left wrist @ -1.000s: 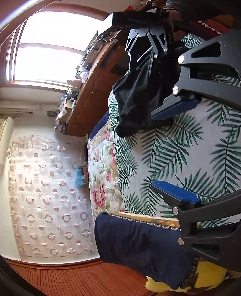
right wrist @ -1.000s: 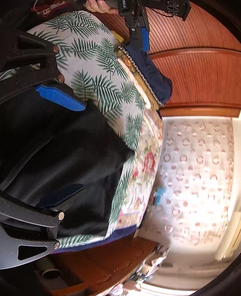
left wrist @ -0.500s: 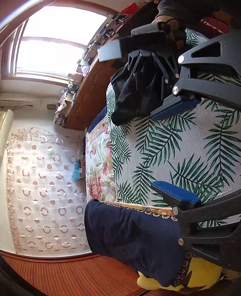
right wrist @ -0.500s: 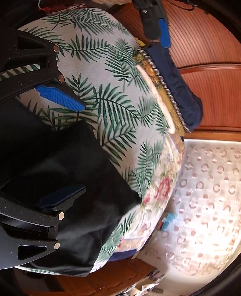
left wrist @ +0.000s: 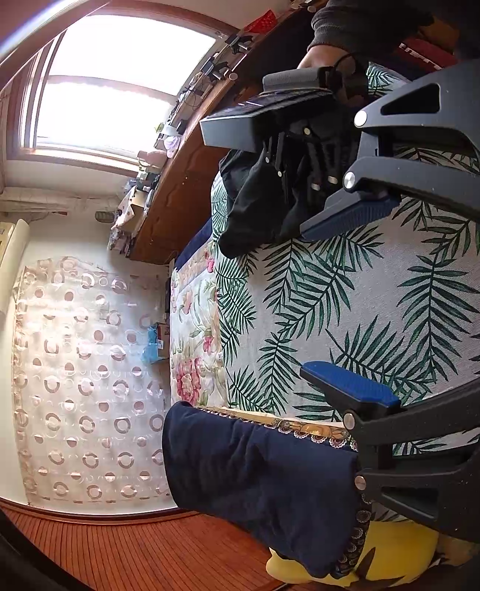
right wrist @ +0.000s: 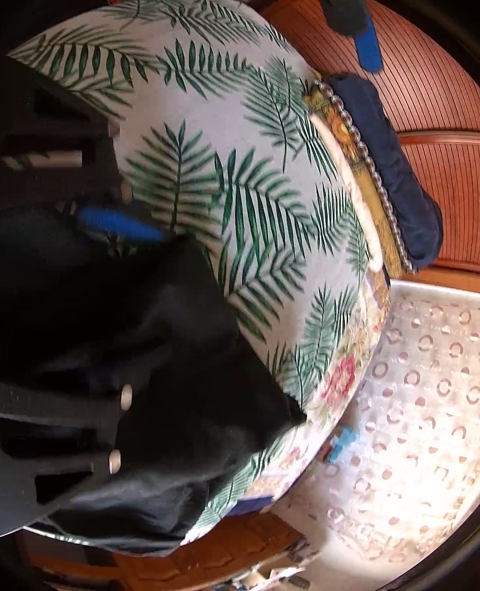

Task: Fold small clothes

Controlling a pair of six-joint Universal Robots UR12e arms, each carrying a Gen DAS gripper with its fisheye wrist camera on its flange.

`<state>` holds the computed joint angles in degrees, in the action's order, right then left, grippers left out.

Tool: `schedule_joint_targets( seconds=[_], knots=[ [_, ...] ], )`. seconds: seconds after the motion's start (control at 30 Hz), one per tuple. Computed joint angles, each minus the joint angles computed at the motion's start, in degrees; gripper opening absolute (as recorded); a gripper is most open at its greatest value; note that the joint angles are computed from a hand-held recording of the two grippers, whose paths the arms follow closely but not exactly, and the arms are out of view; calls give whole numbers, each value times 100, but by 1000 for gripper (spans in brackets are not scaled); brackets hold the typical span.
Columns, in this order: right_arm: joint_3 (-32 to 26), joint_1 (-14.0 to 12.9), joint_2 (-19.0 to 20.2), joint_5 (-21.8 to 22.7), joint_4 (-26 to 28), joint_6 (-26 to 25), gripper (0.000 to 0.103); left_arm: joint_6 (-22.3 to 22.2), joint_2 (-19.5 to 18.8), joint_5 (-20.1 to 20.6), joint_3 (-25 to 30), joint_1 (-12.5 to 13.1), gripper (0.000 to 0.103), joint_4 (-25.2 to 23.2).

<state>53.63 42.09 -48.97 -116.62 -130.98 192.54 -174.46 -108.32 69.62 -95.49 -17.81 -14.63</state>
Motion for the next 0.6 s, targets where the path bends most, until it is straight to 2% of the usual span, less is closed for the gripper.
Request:
schedule_joint_targets(
  seconds=[0.07, 0.1, 0.2, 0.3, 0.47, 0.6],
  knots=[
    [107, -11, -55, 49, -140, 113, 14, 75, 2, 90, -19, -27, 69, 47],
    [208, -23, -114, 102, -324, 135, 10, 88, 3, 91, -23, -32, 69, 53],
    [585, -59, -347, 227, -1031, 235, 8, 100, -2, 50, -22, -48, 69, 36],
    [838, -50, -530, -152, -1537, 220, 7, 131, -8, -1, -18, -73, 69, 32],
    [1110, -160, -823, -753, -1502, 360, 6, 142, 1, -128, -15, -84, 69, -48],
    [1264, -307, -1020, -1319, -1158, 655, 5, 211, -5, -82, 2, -133, 69, -47]
  ],
)
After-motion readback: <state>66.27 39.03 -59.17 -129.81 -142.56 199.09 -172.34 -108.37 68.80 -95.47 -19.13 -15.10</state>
